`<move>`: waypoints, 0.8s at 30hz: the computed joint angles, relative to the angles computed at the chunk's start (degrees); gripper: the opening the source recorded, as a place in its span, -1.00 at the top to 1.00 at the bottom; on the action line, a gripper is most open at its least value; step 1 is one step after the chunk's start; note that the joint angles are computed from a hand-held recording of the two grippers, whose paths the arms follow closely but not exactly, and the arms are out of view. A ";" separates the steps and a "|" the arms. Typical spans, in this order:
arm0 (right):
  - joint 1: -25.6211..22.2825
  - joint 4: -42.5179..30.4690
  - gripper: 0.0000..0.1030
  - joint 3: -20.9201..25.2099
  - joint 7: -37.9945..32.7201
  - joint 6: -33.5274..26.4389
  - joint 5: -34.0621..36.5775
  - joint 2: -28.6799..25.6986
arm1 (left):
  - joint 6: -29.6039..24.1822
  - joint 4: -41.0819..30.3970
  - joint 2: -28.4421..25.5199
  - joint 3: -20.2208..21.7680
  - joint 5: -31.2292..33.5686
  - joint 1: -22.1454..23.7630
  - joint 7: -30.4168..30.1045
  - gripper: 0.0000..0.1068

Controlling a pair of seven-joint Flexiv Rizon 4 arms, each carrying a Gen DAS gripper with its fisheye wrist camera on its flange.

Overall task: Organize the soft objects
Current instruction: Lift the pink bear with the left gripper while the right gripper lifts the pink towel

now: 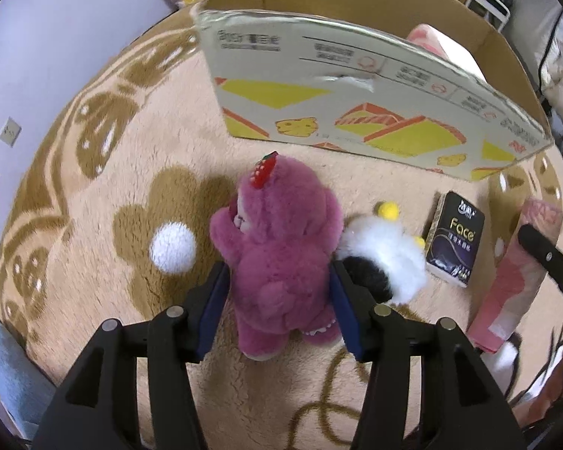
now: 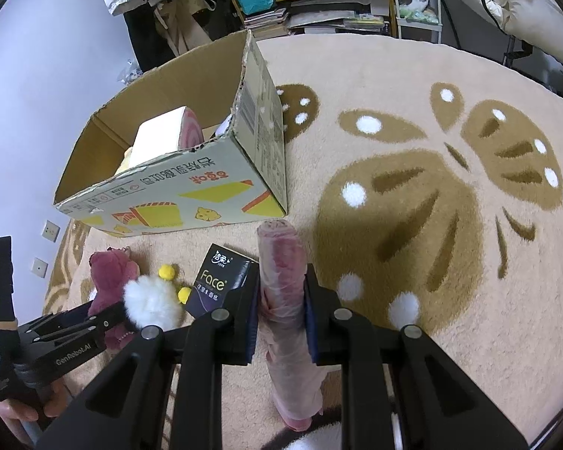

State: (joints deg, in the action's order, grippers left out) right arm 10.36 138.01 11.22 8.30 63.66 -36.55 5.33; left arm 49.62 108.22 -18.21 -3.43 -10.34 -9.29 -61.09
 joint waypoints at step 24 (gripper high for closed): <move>-0.01 -0.80 0.59 -0.83 -1.60 1.44 -1.53 -1.69 | 1.30 -4.68 -4.69 0.10 1.04 -0.39 -2.65 0.23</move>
State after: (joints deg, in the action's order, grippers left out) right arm 10.34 137.21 10.39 6.71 65.10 -38.08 3.65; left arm 50.91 103.55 -22.90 -3.33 -9.30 -9.68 -63.74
